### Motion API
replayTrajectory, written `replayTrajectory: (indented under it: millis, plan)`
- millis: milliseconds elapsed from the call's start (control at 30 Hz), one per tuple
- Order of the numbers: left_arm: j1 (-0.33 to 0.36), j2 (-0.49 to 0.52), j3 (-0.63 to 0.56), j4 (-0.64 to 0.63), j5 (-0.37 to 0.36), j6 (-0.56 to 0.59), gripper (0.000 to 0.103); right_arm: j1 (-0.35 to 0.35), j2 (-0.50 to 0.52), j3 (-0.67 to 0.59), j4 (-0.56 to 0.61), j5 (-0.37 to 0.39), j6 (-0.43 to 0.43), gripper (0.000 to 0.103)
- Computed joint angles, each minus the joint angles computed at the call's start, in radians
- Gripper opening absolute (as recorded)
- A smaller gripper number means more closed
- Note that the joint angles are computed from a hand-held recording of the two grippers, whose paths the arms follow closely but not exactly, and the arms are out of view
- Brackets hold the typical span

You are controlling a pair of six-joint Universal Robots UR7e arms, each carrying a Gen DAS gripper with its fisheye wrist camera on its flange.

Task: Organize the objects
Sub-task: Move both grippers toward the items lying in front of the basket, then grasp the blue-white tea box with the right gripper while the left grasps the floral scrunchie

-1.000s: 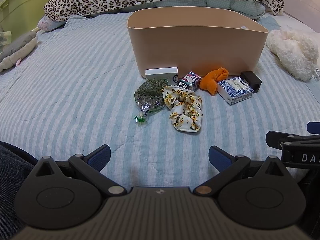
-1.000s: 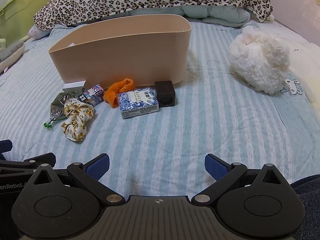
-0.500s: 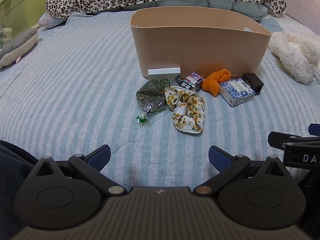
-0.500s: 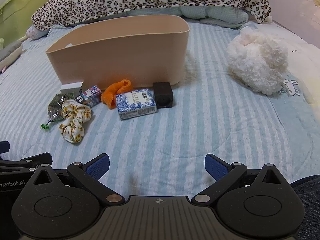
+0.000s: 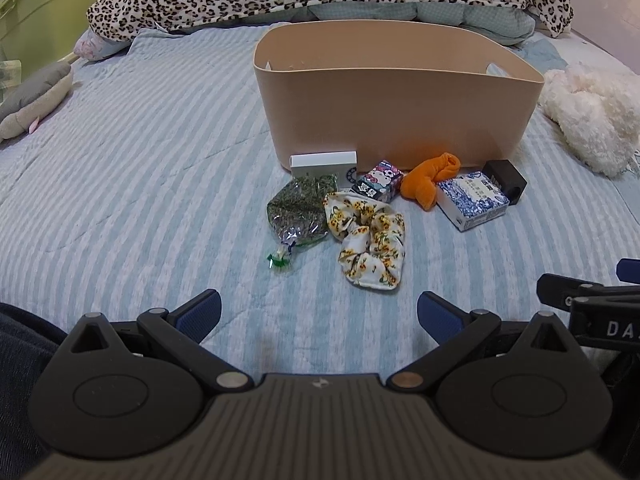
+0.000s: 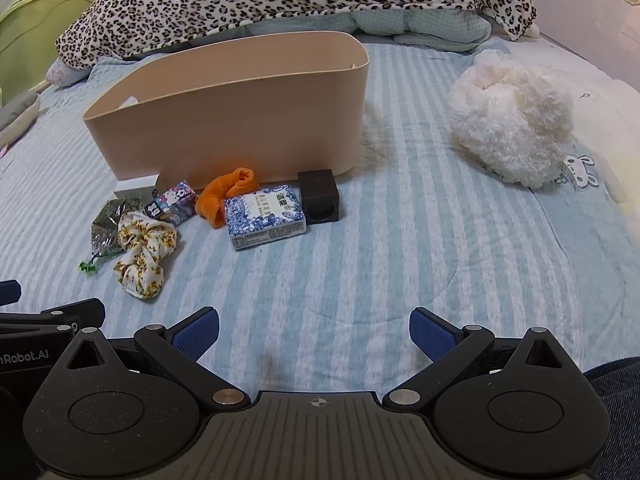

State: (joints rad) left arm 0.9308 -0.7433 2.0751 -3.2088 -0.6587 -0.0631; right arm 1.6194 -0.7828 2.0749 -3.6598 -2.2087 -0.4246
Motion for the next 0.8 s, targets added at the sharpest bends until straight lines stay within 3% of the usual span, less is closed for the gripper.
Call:
replayTrajectory:
  millis: [533,800]
  plan:
    - [0.059,0.054,-0.146,0.102,-0.015,0.006,0.103,0.006,0.002,-0.141,0.103,-0.013,-0.040,0.102]
    - [0.103,0.076,-0.193,0.150,-0.053,-0.001,0.103,-0.008,0.043,-0.201,0.166,-0.026,-0.038,0.096]
